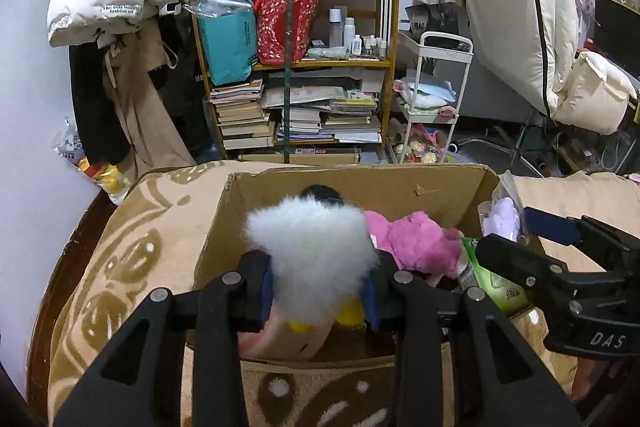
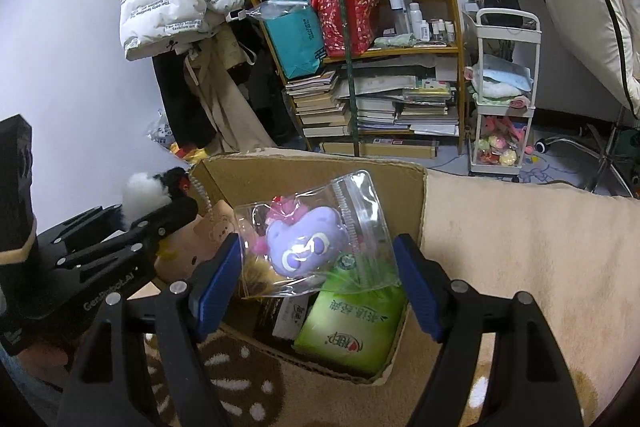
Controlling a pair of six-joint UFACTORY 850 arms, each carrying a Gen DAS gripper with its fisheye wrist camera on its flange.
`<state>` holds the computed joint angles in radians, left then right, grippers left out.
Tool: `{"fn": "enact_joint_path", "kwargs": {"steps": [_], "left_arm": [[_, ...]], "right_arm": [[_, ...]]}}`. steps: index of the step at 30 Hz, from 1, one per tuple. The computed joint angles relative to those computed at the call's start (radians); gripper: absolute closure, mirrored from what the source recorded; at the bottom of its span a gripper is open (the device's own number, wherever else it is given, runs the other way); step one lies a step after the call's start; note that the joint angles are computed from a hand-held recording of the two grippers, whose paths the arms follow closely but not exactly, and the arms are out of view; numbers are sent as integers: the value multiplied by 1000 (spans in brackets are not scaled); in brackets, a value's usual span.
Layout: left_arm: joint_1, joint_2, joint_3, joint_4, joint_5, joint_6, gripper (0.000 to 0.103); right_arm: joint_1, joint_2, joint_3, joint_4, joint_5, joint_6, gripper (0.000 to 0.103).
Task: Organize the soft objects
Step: 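Lower the white plush into the box and open the left tool while the right tool releases the bagged toy, then withdraw both open tools up from the box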
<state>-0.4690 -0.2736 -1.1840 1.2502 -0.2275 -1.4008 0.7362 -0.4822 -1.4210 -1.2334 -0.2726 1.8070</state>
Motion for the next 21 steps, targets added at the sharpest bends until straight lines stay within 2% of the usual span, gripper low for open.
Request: {"fn": "enact_joint_path", "kwargs": {"steps": [1,3,6,7,8,9,10,12,14,15,17,20,21], "left_arm": [[1,-2,-3,-13,-1,9,67],[2,0,-3,-9,-10,-4,52],[0,14,10,121,-34,-148,45],[2,16,9,107,-36,-134,42],[4,17,6,73,-41,-103,34],[4,20,6,57,-53,-95,28],[3,24,9,73,-69,-122,25],[-4,38,24,154,-128,-226,17],[-3,48,31,168,-147,-243,13],[1,55,34,159,-152,-232,13],[4,67,39,142,-168,-217,12],[9,94,53,119,-178,-200,11],[11,106,60,112,-179,-194,11]], "right_arm": [[1,2,3,-4,-3,3,23],[1,5,8,-13,-2,13,22],[3,15,19,-44,-4,43,21],[3,16,22,-52,-7,51,21],[5,24,29,-60,-12,60,21],[7,27,31,-61,-19,62,20],[9,30,33,-59,-27,60,20],[12,40,40,-64,-37,77,19],[18,54,49,-69,-46,101,16],[24,64,57,-81,-63,119,10],[34,83,71,-132,-84,171,8],[44,101,78,-130,-108,161,7],[49,109,80,-121,-126,152,4]]}}
